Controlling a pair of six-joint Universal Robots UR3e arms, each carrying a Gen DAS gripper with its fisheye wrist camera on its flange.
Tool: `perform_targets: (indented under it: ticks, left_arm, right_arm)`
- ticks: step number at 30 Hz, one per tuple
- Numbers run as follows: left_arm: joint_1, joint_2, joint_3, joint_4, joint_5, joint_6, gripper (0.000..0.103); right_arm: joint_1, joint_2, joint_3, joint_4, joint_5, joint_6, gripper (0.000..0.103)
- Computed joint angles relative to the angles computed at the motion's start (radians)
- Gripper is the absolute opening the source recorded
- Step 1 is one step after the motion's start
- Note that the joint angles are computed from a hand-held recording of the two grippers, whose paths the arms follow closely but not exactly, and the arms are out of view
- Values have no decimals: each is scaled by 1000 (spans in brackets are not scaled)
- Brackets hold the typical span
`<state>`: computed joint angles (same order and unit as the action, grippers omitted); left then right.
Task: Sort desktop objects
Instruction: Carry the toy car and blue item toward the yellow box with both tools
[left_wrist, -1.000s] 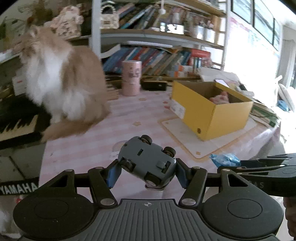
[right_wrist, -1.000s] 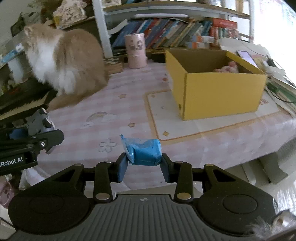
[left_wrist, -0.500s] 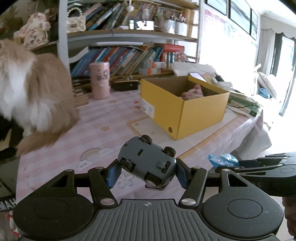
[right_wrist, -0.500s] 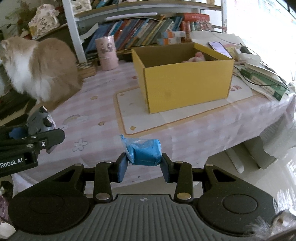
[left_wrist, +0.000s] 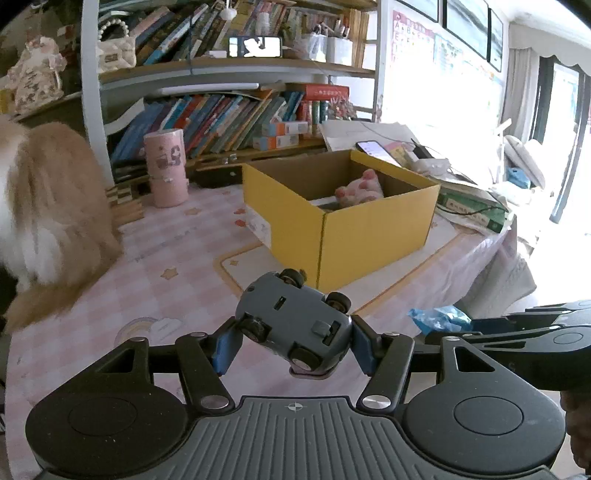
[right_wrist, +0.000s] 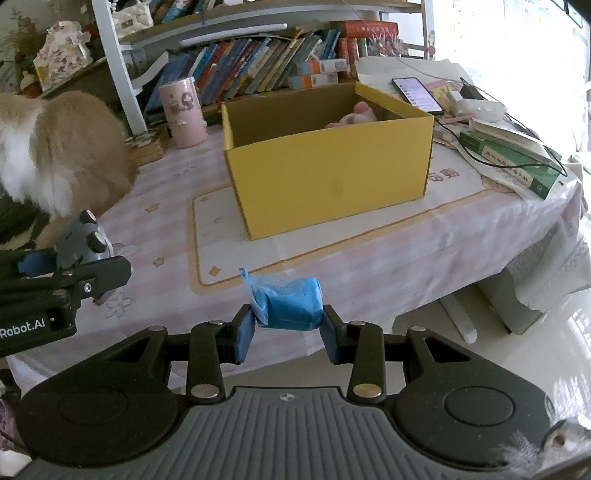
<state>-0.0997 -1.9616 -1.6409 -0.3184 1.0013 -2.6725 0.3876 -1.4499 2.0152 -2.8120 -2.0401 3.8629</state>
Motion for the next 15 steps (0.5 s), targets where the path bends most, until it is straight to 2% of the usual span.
perform_targets:
  ticks: [15]
  left_arm:
    - [-177, -162, 257, -8, 136, -129, 62]
  right_arm:
    - [-264, -137, 161, -119, 192, -228, 36]
